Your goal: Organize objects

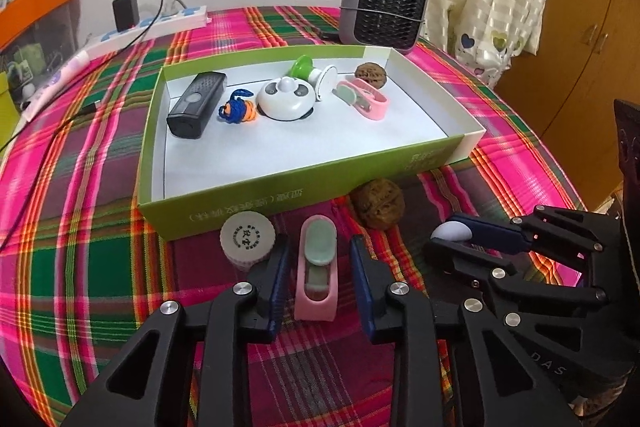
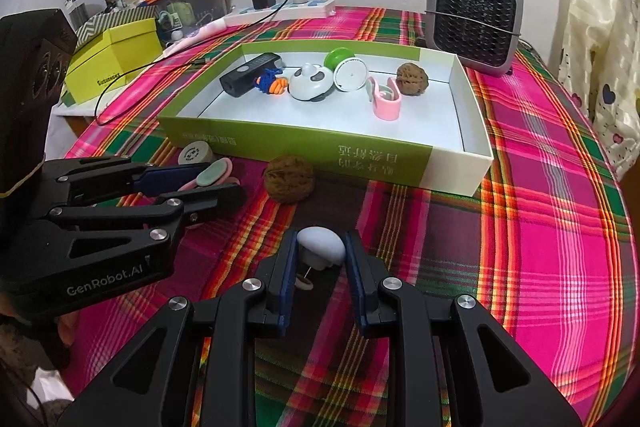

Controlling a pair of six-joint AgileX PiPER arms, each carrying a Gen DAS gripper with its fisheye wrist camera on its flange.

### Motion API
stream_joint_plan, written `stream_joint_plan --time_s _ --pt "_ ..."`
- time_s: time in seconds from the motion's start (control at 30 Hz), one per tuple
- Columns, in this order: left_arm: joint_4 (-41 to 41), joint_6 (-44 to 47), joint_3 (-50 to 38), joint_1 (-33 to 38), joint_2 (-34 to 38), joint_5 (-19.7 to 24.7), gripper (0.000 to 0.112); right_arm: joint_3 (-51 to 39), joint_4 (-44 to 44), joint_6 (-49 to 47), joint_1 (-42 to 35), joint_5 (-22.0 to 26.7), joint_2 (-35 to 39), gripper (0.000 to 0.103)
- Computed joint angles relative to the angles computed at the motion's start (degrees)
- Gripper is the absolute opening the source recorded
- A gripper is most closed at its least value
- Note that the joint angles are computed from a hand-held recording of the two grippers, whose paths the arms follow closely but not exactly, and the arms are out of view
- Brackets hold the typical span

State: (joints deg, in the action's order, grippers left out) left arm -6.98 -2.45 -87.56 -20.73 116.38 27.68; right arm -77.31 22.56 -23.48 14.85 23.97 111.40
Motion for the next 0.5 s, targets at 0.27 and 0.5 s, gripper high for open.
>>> stream_joint_plan --time_s 0.27,0.5 --pt "2.7 -2.4 -0.2 -0.4 0.1 0.0 0.016 -0.1 0.3 -0.2 -0.1 0.2 0.0 0.025" --pt "2.8 -2.4 -0.1 -0.3 0.1 0.0 0.016 -0.1 0.2 -0.2 -0.1 0.2 0.0 0.025"
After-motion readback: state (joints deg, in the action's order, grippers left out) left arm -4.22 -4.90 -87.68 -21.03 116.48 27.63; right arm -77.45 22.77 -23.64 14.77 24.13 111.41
